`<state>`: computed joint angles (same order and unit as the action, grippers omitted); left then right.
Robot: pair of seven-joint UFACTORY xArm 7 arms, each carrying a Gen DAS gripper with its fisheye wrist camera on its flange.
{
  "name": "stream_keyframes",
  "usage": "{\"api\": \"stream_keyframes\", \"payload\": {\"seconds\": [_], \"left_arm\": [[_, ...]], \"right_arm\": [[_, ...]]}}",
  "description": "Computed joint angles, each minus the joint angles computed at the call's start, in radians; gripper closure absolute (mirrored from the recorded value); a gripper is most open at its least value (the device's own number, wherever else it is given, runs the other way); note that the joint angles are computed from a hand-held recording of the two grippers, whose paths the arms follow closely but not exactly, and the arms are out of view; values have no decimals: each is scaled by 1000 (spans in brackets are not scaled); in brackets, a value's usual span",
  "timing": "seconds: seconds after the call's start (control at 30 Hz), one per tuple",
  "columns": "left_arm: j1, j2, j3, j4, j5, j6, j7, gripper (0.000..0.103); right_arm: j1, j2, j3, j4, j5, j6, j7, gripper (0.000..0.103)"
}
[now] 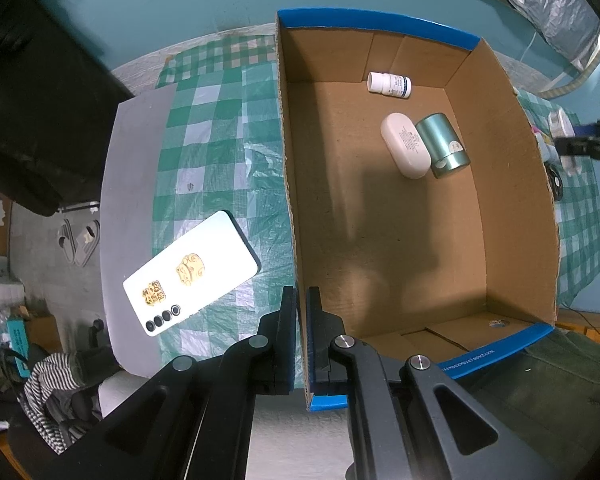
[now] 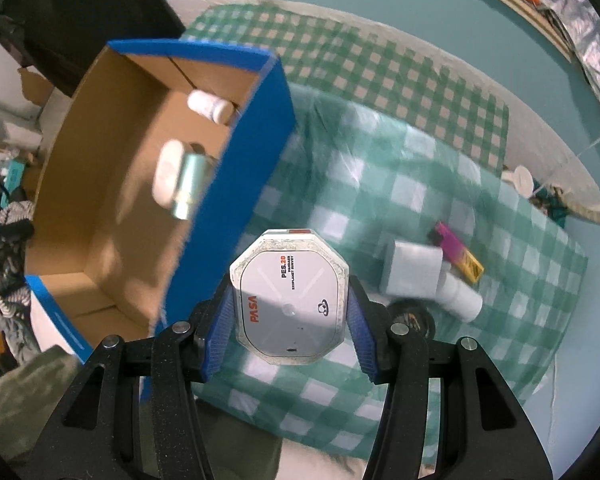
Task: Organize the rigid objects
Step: 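Lift the octagonal device with the right tool and carry it over the box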
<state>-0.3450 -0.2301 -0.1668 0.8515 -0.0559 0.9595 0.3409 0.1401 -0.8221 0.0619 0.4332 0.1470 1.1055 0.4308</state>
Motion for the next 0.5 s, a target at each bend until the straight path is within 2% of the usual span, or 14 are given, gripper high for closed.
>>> {"api": "stream_keyframes", "payload": {"seconds": [0.5], "left_arm": [[0,2,0,3,-2,1,-2,100]], "right_arm": [[10,168,8,148,-26,-78,-60,50]]}}
